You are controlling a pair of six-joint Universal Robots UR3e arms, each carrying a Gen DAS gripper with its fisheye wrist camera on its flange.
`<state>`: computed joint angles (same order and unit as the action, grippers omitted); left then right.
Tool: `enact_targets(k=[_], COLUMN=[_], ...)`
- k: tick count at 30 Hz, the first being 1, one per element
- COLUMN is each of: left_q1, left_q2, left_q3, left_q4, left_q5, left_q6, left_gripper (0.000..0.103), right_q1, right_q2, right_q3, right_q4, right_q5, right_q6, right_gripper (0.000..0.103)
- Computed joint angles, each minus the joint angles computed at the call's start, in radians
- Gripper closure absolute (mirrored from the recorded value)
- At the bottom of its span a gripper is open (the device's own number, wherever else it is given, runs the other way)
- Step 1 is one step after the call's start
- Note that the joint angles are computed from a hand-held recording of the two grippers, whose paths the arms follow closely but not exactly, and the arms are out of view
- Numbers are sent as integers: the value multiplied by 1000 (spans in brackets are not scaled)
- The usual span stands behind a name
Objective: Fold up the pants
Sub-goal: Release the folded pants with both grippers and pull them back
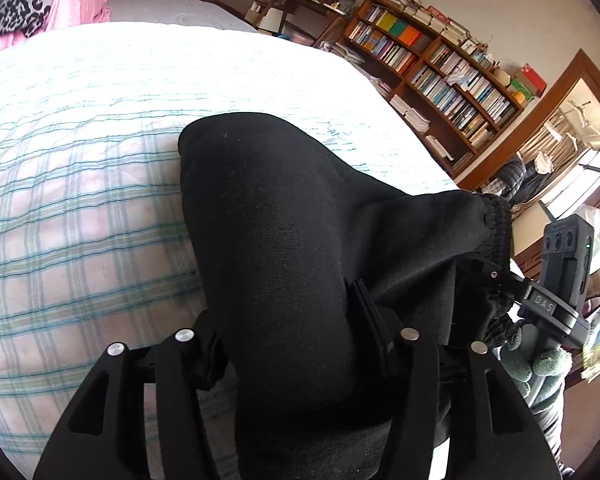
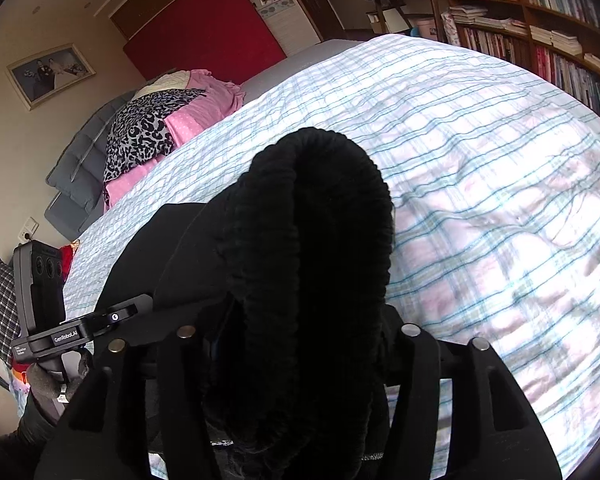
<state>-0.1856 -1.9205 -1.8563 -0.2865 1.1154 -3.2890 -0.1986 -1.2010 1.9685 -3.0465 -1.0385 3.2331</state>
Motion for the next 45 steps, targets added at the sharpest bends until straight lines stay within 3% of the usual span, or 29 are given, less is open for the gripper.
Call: enact_targets(k=[1, 3, 9, 13, 17, 21, 25, 32, 39, 45], left_q1=[-3, -14, -84, -196, -260, -284, -286, -384, -415, -415], left_q2=[9, 38, 132, 102, 49, 13, 9, 25, 34, 60], left_q3=[-10, -25, -111, -95, -104, -124, -154, -234, -260, -298], left_q4=[6, 1, 85, 107, 178, 230, 272, 400, 433, 472], left_q5=[14, 54, 209, 361, 445, 492, 510, 638, 675, 702], left_q6=[4, 5, 29, 64, 72, 65, 54, 77, 75, 49], left_gripper=[46, 37, 36, 34, 29, 25, 24, 24, 23, 23], right_q1=[7, 37, 149, 175, 239, 242, 249, 266, 368, 521], right_q2=[-20, -69, -217, -251, -217, -138, -112, -103, -176, -208], right_q3=[22, 62, 223, 255, 269, 275, 304, 355, 453, 444], right_q4=[-15, -39, -207, -175, -161, -218, -276, -356, -483, -457], right_q5=[-30, -119, -387, -421, -576, -605, -612, -635, -721, -839], right_q6=[8, 17, 37, 17, 13, 36, 72, 120, 213, 297], right_gripper=[32, 31, 31, 31, 30, 20, 19, 19, 17, 16])
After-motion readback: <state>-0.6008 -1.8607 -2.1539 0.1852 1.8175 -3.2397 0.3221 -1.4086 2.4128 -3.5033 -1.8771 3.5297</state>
